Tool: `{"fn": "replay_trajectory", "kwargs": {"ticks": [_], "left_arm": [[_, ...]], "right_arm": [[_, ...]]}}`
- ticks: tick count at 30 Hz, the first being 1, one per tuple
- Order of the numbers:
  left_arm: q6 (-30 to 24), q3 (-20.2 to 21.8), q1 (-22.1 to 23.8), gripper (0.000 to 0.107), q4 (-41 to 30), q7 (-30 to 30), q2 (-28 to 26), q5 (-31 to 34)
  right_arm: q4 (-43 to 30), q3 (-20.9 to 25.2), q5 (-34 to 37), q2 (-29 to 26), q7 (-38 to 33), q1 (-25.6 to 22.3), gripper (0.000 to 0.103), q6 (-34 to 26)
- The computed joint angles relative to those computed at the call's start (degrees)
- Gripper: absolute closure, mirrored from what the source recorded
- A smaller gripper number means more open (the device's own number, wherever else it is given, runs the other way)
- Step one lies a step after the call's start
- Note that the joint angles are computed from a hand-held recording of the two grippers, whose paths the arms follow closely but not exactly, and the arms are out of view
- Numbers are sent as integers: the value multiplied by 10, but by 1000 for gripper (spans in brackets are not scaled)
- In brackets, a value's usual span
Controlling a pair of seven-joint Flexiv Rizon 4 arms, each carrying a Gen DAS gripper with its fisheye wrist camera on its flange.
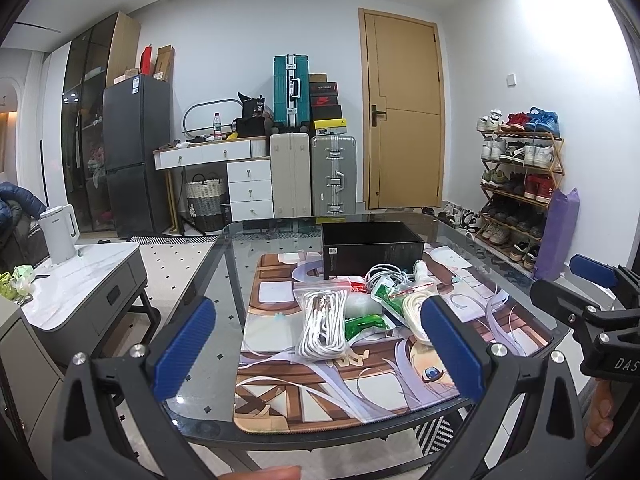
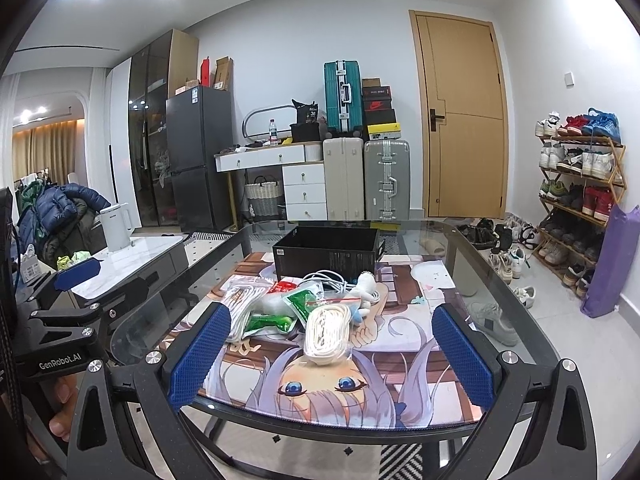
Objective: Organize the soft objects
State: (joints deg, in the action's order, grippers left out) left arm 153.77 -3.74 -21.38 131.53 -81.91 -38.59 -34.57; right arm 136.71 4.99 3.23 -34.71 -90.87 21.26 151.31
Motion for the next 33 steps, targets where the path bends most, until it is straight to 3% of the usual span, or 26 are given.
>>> {"fn": "replay_trajectory", "kwargs": {"ticks": [33], "left_arm": [[-3, 1, 7, 4, 4, -11, 2, 11]], "right_arm": [[0, 1, -9, -6, -11, -1, 1, 7]]}}
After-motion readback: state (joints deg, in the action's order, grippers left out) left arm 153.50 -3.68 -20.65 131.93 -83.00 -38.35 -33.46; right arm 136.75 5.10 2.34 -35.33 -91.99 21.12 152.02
